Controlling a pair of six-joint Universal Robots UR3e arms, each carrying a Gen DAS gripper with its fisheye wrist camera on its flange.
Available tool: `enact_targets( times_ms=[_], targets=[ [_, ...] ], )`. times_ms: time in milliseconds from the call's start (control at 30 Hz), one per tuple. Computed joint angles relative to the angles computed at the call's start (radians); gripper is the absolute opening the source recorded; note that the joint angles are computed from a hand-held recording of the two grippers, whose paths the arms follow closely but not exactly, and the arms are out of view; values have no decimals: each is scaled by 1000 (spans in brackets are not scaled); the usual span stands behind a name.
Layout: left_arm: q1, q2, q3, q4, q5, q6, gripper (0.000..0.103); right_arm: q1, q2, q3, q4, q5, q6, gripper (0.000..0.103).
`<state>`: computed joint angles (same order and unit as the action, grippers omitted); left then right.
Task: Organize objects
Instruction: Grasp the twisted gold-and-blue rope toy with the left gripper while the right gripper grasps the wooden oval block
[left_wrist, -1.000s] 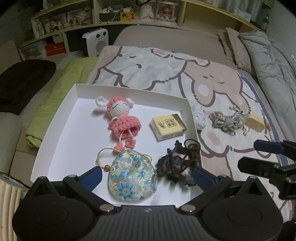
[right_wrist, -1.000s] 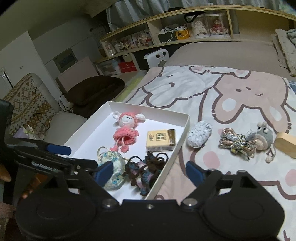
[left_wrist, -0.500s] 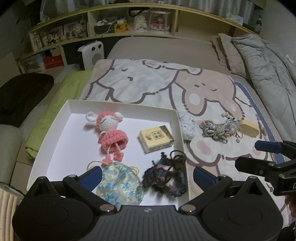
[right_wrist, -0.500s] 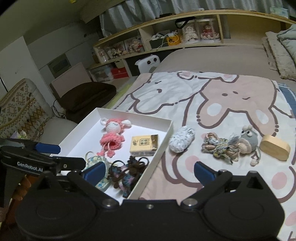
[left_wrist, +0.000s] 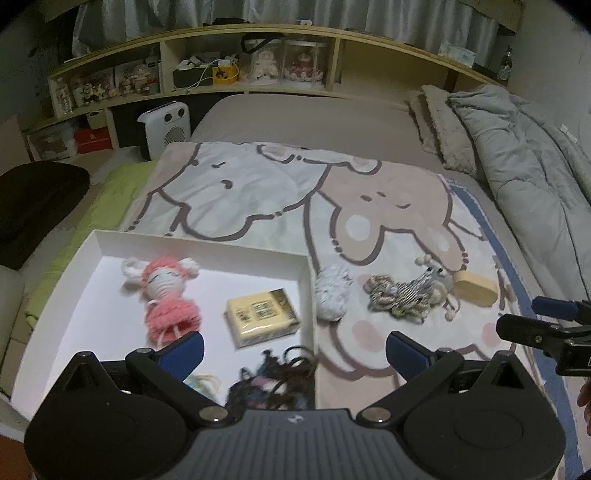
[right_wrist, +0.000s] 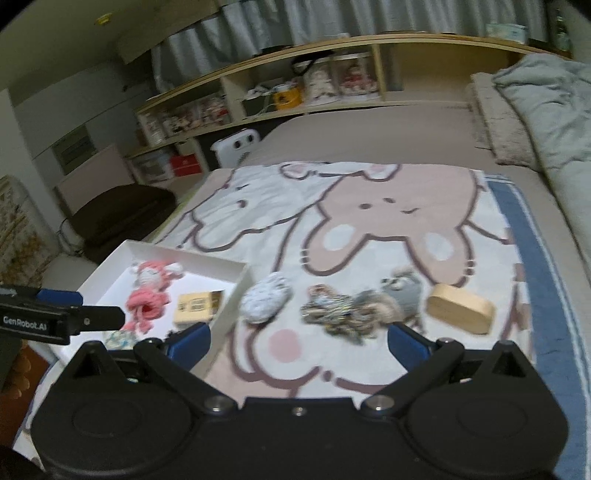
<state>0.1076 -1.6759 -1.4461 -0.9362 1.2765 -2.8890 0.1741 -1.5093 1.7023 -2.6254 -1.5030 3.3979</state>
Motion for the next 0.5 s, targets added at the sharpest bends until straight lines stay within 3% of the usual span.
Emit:
enact_targets(
  times_ms=[300, 500],
  targets=[
    [-126, -119, 54, 126, 55, -97, 103, -124, -71, 135, -75, 13, 18, 103],
    [-209, -199, 59, 261, 79, -131, 103, -166, -59, 217, -206, -36, 25, 103]
  ],
)
